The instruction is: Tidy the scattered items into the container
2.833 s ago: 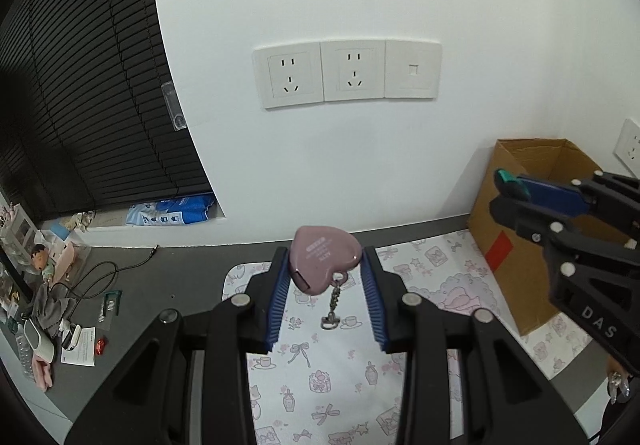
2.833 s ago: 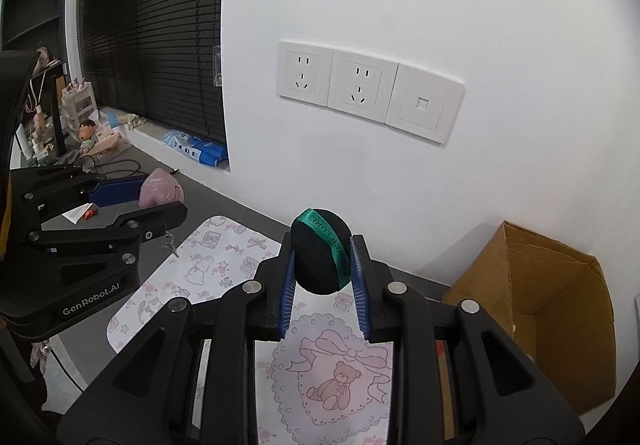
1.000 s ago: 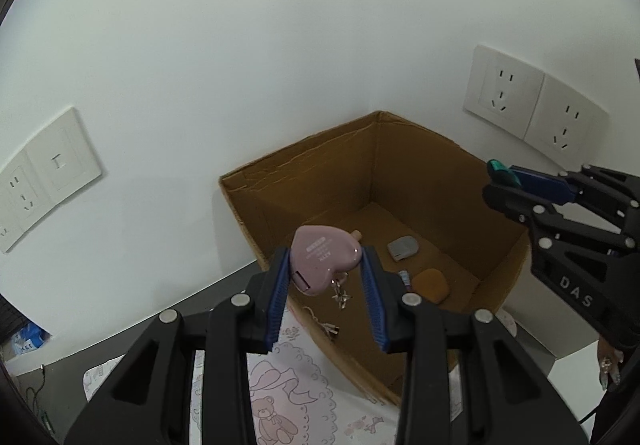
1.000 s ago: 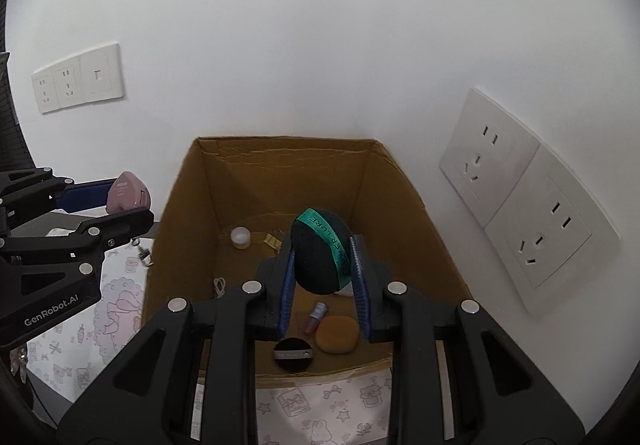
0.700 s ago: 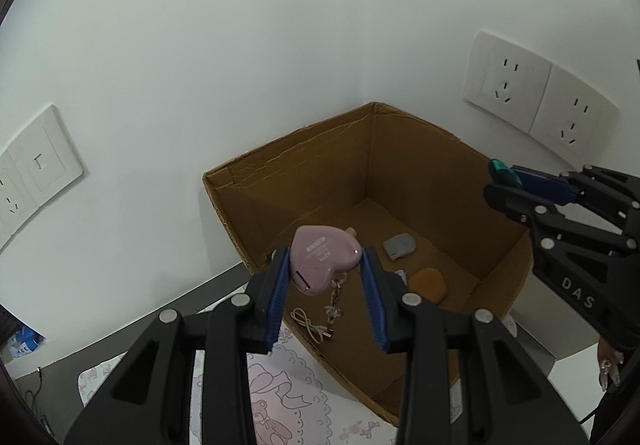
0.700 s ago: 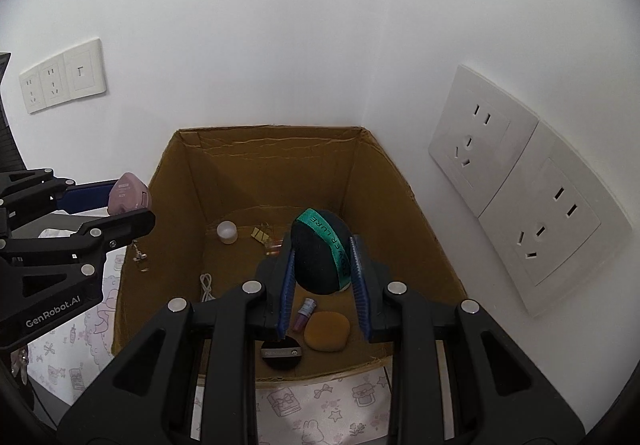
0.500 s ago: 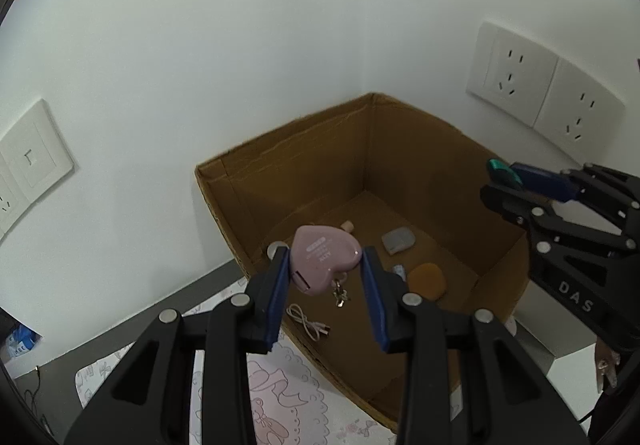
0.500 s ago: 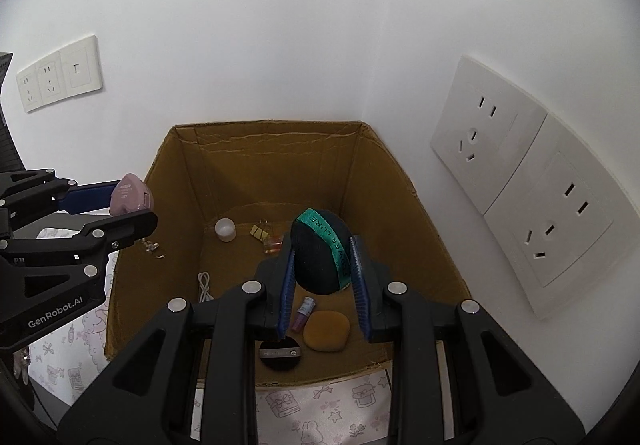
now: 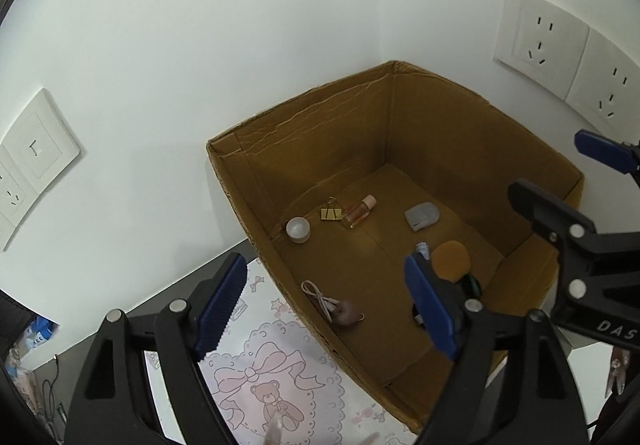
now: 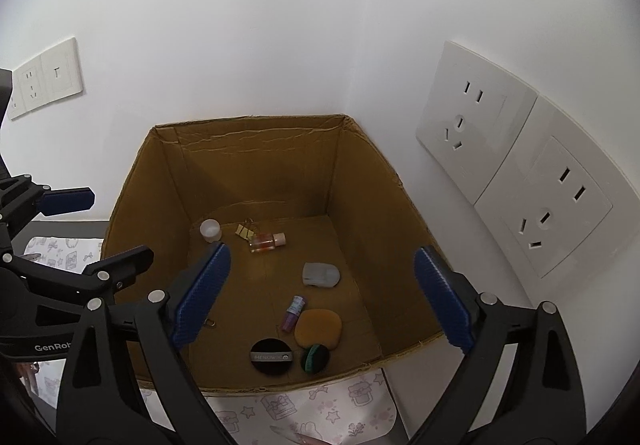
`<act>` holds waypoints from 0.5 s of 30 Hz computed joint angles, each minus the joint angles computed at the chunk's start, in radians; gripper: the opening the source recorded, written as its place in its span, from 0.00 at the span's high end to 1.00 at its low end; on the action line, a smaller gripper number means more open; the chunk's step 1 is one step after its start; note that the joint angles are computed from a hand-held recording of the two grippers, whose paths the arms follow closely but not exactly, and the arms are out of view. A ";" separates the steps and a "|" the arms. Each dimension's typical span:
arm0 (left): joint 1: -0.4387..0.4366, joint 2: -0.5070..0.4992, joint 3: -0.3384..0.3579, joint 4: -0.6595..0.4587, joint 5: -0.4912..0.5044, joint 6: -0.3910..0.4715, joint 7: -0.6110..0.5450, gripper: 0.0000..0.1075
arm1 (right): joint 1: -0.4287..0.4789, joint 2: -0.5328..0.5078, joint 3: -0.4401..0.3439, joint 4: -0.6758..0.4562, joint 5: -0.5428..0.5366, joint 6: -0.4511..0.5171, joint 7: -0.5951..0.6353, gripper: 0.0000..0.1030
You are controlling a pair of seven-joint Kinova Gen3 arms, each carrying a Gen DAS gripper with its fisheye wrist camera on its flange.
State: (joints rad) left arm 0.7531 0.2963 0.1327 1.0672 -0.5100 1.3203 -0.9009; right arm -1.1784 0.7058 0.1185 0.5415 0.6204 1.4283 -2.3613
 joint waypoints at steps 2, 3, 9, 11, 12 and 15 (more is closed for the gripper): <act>0.005 -0.001 0.000 -0.003 -0.004 0.006 0.001 0.26 | -0.003 0.001 0.003 -0.005 0.003 0.005 0.000 0.08; 0.007 -0.001 0.000 -0.004 -0.007 0.008 0.002 0.26 | -0.004 0.001 0.002 -0.007 0.002 0.007 0.000 0.08; 0.016 -0.015 0.001 0.004 -0.026 0.018 0.019 0.26 | -0.011 -0.003 0.003 -0.013 0.001 0.012 -0.009 0.08; 0.021 -0.024 0.002 0.008 -0.037 0.027 0.032 0.26 | -0.015 0.002 0.005 -0.027 0.003 0.020 -0.008 0.08; 0.022 -0.030 0.003 0.010 -0.042 0.031 0.038 0.26 | -0.016 0.005 0.006 -0.036 0.002 0.026 -0.008 0.08; 0.027 -0.045 0.009 0.018 -0.059 0.047 0.056 0.26 | -0.023 0.014 0.010 -0.071 -0.003 0.047 -0.004 0.08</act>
